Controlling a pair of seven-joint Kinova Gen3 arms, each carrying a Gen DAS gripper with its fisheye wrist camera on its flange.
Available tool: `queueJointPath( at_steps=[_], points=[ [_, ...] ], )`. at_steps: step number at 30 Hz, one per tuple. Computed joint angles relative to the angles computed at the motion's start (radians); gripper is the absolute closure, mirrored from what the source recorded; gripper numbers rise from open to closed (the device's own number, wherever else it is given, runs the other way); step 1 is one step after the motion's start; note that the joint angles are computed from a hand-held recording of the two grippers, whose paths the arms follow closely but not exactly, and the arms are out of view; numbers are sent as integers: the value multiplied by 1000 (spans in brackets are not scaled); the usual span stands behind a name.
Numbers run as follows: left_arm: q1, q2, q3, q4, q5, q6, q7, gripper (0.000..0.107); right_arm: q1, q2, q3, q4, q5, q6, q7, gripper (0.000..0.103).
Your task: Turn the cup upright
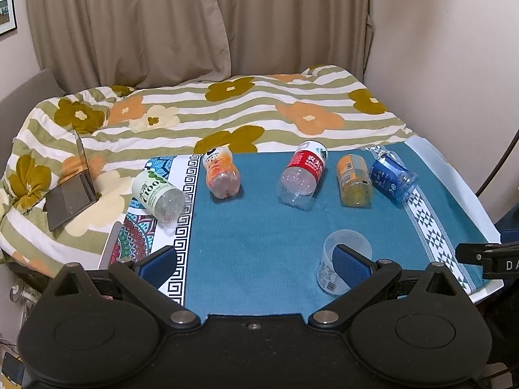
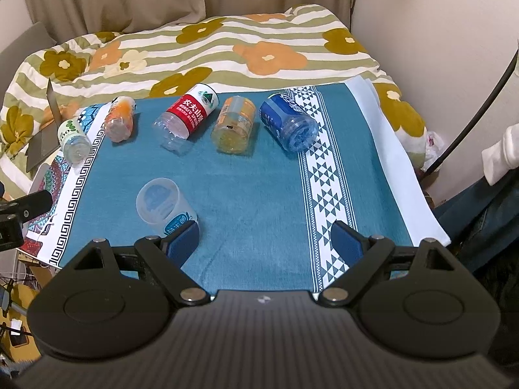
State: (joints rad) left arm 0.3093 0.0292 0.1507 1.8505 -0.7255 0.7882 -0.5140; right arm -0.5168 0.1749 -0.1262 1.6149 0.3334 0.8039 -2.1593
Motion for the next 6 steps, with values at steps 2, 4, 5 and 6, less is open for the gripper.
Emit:
queueJointPath(
  at_steps=[2, 4, 5, 6],
  points=[
    [-1, 1, -1, 2, -6, -2, 1, 4, 1, 0, 0, 0, -1, 0, 2, 0],
    [1, 1, 0, 5, -20, -2, 12, 4, 2, -1, -1, 4, -1, -8, 4, 0],
    [2, 2, 0, 6, -27, 1, 20, 4, 5, -3, -2, 10, -5, -18, 10, 0],
    [2, 3, 0, 5, -30, 4, 24, 4, 9, -4, -3, 17, -12, -30, 19, 0]
  ],
)
